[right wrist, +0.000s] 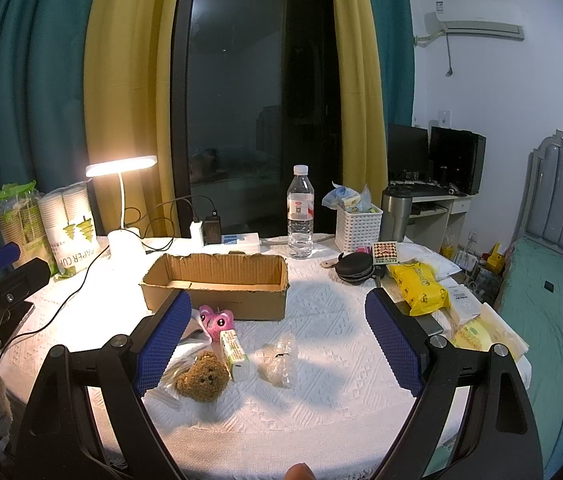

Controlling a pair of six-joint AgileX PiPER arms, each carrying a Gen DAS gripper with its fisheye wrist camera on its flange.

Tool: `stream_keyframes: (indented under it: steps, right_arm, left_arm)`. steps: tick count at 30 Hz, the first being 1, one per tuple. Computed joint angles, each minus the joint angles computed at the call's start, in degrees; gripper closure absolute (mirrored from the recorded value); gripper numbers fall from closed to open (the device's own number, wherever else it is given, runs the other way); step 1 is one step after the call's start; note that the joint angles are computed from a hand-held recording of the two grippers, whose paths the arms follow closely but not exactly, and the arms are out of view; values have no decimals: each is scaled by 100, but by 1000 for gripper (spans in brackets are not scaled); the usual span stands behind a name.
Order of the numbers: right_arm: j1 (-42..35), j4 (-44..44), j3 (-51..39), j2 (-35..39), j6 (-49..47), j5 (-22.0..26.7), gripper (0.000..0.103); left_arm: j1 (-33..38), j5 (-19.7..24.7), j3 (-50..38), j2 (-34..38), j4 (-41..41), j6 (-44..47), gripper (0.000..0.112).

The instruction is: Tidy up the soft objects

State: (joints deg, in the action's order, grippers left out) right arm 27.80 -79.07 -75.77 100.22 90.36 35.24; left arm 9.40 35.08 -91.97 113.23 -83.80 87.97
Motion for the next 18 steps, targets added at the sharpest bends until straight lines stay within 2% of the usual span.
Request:
stream_keyframes:
  steps: [14,18]
  right_arm:
    - [-11,70,-11,35,-44,-29,12]
    - [-81,-100,145,93,195,-132,12]
  left_arm:
    - [-100,-106,13,36,175,-96,10]
    - [-291,-237,-303,306,743,-638,10]
